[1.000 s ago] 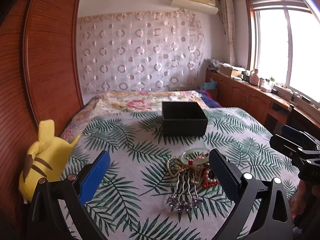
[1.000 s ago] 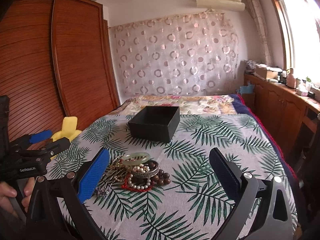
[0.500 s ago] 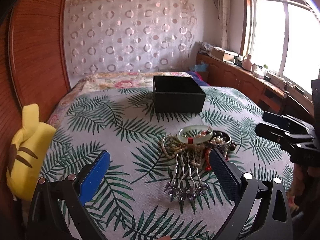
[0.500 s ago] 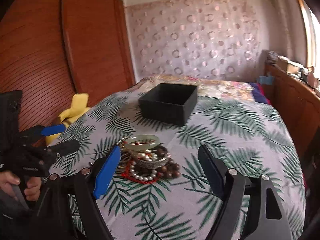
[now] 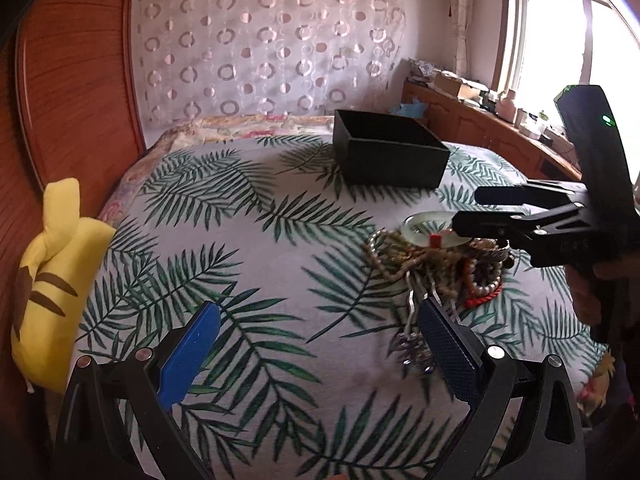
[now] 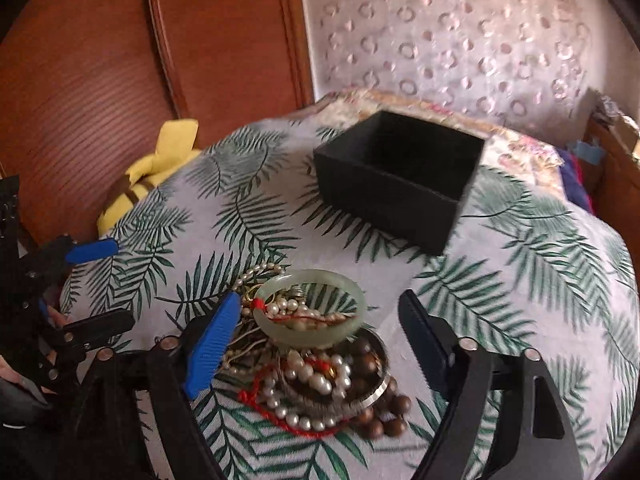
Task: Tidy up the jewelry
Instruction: 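Grasp the butterfly hairpins with the left tool while the right tool grasps the jade bangle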
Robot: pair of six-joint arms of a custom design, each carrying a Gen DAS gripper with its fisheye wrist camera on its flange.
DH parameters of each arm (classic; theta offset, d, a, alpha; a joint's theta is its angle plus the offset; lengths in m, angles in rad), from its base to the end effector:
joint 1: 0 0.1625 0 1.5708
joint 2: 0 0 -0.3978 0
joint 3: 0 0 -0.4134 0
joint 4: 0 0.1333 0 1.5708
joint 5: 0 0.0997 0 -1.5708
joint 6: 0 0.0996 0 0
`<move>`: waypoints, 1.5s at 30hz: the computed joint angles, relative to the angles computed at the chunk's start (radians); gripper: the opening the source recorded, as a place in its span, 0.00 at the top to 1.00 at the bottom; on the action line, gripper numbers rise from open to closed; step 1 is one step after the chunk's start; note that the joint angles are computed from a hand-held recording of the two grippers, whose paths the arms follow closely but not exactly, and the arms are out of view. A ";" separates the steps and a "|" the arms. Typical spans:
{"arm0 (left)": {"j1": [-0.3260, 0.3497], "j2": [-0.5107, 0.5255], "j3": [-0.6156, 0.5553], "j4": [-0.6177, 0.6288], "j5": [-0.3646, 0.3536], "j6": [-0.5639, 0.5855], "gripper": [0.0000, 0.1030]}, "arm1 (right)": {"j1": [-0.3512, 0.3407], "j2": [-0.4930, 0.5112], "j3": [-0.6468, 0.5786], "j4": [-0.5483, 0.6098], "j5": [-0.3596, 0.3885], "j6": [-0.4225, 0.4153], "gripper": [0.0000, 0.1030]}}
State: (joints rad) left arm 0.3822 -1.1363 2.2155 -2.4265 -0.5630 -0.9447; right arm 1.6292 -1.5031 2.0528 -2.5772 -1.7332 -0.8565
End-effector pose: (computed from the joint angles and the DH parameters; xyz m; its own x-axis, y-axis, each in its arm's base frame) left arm -0.3346 -0.3689 0.0850 -0.7479 0.0365 -0.6628 0.5098 0.6710 -0.5383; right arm 0.1469 -0.5045 0.2992 -0.6085 -0.6681 0.4283 -0.7818 0.5972 -0.1792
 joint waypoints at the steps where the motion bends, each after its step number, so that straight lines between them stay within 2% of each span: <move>1: 0.003 -0.004 0.003 0.002 -0.003 0.002 0.07 | 0.006 0.016 -0.013 0.018 -0.012 -0.002 0.14; 9: 0.024 -0.019 0.020 -0.030 -0.047 0.031 0.07 | 0.032 0.103 -0.066 0.079 -0.103 0.001 0.14; 10: 0.025 -0.018 0.021 -0.033 -0.051 0.033 0.07 | 0.033 0.108 -0.069 0.084 -0.109 0.001 0.16; 12: 0.026 -0.012 0.020 -0.042 -0.058 0.041 0.07 | 0.035 0.113 -0.065 0.078 -0.120 -0.011 0.28; 17: 0.031 0.005 0.011 -0.072 -0.082 0.070 0.07 | 0.026 0.075 -0.024 0.024 -0.083 -0.063 0.28; 21: 0.031 0.039 -0.008 -0.115 -0.117 0.116 0.07 | 0.009 0.002 0.005 0.003 -0.018 -0.059 0.28; 27: 0.025 0.109 -0.054 -0.158 -0.149 0.187 0.07 | -0.011 -0.075 0.020 0.009 0.020 -0.067 0.28; 35: 0.028 0.169 -0.106 -0.086 -0.150 0.197 0.25 | -0.043 -0.122 0.043 0.004 0.040 -0.063 0.28; 38: 0.018 0.169 -0.104 -0.070 -0.132 0.201 0.42 | -0.052 -0.129 0.046 0.008 0.047 -0.060 0.28; 45: 0.001 0.099 -0.049 -0.105 -0.133 0.191 0.42 | -0.069 -0.139 0.055 0.008 0.051 -0.058 0.28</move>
State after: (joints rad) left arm 0.3828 -1.0374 2.1669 -2.5313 -0.6964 -0.7539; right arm 1.5599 -1.6417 2.1082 -2.5697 -1.6818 -0.9147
